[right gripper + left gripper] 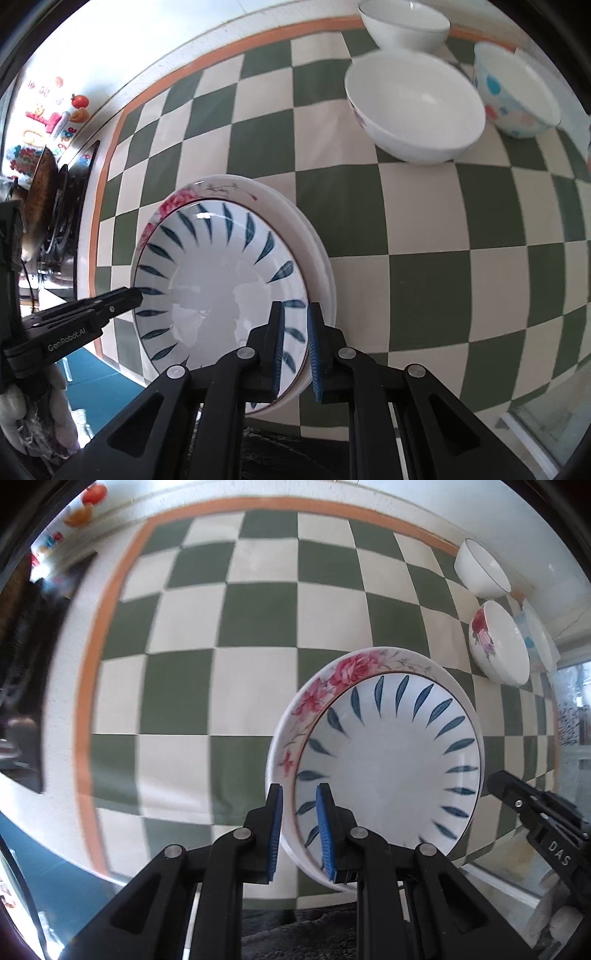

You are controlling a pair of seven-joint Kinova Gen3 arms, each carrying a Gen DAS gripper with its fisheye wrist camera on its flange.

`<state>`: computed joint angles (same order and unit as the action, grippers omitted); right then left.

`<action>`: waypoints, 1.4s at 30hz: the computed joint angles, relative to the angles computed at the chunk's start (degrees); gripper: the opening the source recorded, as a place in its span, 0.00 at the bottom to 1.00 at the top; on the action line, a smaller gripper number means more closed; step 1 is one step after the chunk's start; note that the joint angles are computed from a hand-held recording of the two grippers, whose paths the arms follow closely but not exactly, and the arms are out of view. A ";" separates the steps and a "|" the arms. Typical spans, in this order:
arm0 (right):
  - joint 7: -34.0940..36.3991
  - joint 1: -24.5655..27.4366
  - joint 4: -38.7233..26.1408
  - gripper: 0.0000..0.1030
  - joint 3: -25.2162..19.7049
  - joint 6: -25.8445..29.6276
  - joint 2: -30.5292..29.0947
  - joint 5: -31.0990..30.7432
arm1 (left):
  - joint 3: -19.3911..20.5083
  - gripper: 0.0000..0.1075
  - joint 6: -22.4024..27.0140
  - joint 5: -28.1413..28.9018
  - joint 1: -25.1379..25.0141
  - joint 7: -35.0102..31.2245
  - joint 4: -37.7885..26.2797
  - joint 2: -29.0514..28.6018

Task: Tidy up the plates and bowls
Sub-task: 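Open both grippers and raise them off the plate stack, then reach both grippers to a plain white bowl and grasp its rim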

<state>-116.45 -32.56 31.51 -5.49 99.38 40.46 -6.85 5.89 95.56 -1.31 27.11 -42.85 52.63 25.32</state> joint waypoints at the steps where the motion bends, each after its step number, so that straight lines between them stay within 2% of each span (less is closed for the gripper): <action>1: -0.38 -0.65 0.05 0.18 0.30 0.02 -0.48 0.54 | -0.20 0.22 0.56 -1.01 0.86 0.59 -0.61 -0.34; 3: -0.85 -1.82 0.99 0.36 0.70 -0.50 -2.03 1.67 | -0.34 0.27 0.80 -3.26 2.25 0.66 -0.76 -1.62; 4: -1.37 -2.34 1.54 0.53 0.86 -0.69 -2.87 2.17 | -0.45 0.31 0.67 -4.69 3.25 0.99 -0.66 -2.68; 5: -1.94 -2.82 2.48 0.64 0.93 -1.19 -3.93 2.61 | -0.47 0.34 0.88 -5.91 4.18 1.55 -0.66 -3.46; 6: -2.68 -3.33 3.55 0.68 0.97 -1.93 -5.22 3.04 | -0.46 0.47 0.88 -6.97 4.64 1.59 -0.51 -4.23; 7: -3.19 -3.76 4.25 0.74 0.98 -2.26 -6.15 3.53 | -0.35 0.70 1.02 -7.93 5.17 1.71 -0.61 -4.86; 8: -3.66 -4.47 4.42 0.78 1.05 -2.05 -6.92 4.26 | -0.25 0.80 0.93 -8.70 5.41 1.71 -0.52 -5.26; 9: -4.14 -5.21 4.50 0.79 1.13 -1.78 -7.66 5.03 | -0.30 0.85 1.21 -10.40 6.52 2.31 -0.49 -6.04; 14: -6.35 -8.81 5.63 0.89 1.24 -2.27 -11.71 8.96 | 0.16 0.90 2.05 -15.65 9.53 4.92 -0.59 -8.60; 18: -8.16 -12.86 4.69 0.91 1.88 -1.31 -14.19 13.93 | 1.26 0.91 3.10 -18.93 11.76 7.61 -0.76 -10.70; 27: -13.02 -19.63 4.04 0.94 1.00 1.00 -20.74 21.66 | 3.51 0.92 9.21 -28.25 19.73 10.29 -6.25 -11.87; 31: -14.88 -21.75 4.21 0.95 0.26 2.15 -22.81 24.31 | 3.72 0.92 10.73 -29.52 22.16 11.12 -7.92 -11.82; 37: -16.15 -21.40 5.66 0.96 -1.22 1.94 -25.42 24.71 | 3.30 0.92 11.16 -27.86 22.96 11.67 -10.41 -10.71; 40: -15.89 -18.06 8.72 0.96 -2.16 -0.85 -27.18 21.98 | 2.88 0.92 9.84 -25.92 22.11 11.01 -12.10 -9.54; 42: -14.54 -14.03 12.02 0.96 -2.67 -4.08 -28.84 18.65 | 2.28 0.92 8.38 -24.67 21.54 10.15 -13.80 -8.13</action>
<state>-130.99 -46.59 43.54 -8.16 95.30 11.62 11.80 8.17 103.94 -25.99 48.64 -32.70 38.83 17.19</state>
